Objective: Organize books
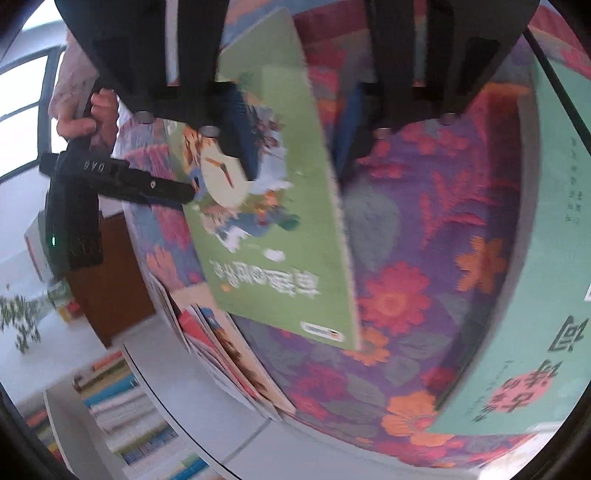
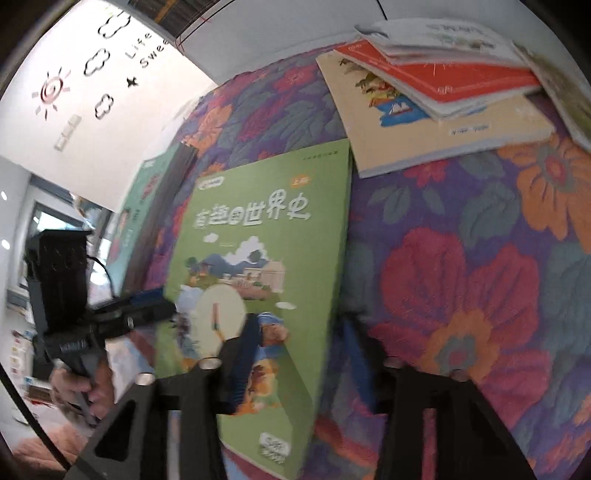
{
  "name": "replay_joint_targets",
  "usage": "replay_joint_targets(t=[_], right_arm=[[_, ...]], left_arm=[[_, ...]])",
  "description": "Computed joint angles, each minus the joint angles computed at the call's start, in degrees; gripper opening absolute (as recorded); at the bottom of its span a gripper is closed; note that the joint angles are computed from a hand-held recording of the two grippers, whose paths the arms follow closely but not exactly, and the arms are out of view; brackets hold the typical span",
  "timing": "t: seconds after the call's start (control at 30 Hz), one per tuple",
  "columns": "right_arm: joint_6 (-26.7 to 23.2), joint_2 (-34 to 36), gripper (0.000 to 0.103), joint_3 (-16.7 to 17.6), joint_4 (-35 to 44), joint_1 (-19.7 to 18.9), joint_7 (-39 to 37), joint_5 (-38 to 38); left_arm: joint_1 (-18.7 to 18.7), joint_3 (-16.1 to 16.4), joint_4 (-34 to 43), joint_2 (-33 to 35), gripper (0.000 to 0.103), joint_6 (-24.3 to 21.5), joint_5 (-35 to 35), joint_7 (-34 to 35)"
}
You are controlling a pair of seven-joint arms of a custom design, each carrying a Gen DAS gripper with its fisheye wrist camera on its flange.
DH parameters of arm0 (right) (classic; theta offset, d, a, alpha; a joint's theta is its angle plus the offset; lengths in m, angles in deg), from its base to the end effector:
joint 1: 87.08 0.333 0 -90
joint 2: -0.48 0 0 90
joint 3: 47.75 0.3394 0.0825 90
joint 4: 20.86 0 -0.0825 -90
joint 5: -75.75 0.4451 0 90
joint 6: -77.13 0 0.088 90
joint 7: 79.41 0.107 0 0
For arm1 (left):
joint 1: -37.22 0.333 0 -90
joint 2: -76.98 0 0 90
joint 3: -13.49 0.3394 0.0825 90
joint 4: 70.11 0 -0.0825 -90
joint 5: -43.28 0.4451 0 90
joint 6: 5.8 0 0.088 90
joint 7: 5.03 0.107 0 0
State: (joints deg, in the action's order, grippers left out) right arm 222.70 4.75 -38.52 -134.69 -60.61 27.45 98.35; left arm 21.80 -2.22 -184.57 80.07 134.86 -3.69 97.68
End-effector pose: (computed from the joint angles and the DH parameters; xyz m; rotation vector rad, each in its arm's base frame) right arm 0.5446 0.3832 0.4739 -1.8793 1.7828 0.1861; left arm 0.5629 -0.3371 0.4721 1.6773 -2.0845 0.9574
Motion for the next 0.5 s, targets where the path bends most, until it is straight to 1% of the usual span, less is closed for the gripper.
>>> replay_joint_targets(t=[0.03,0.07,0.13,0.2,0.27,0.37,0.4,0.43,0.47,0.5], right_arm=[[0.3,-0.1,0.034,0.0,-0.2,-0.1,0.0,0.2],[0.9,-0.3,0.03,0.0,-0.8,-0.3,-0.8,1.8],[1.8,-1.0,0.028,0.0,-2.0,-0.7,-3.0,5.3],[2.3,-1.3,0.028,0.0,-2.6,-1.0,-4.7,8.6],[3.9,-2.0,0.028,0.2,-3.8,-0.9,-5.9,10.6],[5.1,-1.8,0.028,0.2,-3.5,-0.1,-1.8,4.6],[5.6,-1.1,0.028,0.3,-2.8,0.1,-0.8,3.4],[5.8,-1.3,0.026,0.4,-2.9,0.2,-0.9,3.6],[5.9,-1.6,0.023,0.6,-3.2,0.3,-1.9,5.2],[6.1,-1.9,0.022,0.9,-3.4,0.4,-3.1,7.1]], left_arm=[[-0.1,-0.1,0.5,0.8,0.025,0.4,-0.1,-0.2],[0.1,-0.1,0.5,0.8,0.025,0.0,-0.7,0.5],[-0.1,-0.5,1.3,1.7,0.026,0.6,0.7,-0.4],[-0.5,-0.7,1.3,1.5,0.027,1.7,4.5,-2.2],[-1.1,-0.9,1.3,1.3,0.028,3.0,8.7,-5.0],[-1.5,-0.8,1.3,0.8,0.028,3.0,13.6,-8.9],[-1.8,-0.7,1.5,0.7,0.029,2.9,17.0,-11.0],[-2.4,-0.6,1.6,0.3,0.029,3.3,23.0,-14.6],[-2.9,-0.5,1.6,0.0,0.03,3.9,28.3,-17.7],[-3.2,-0.4,1.4,-0.5,0.03,4.6,32.2,-20.2]])
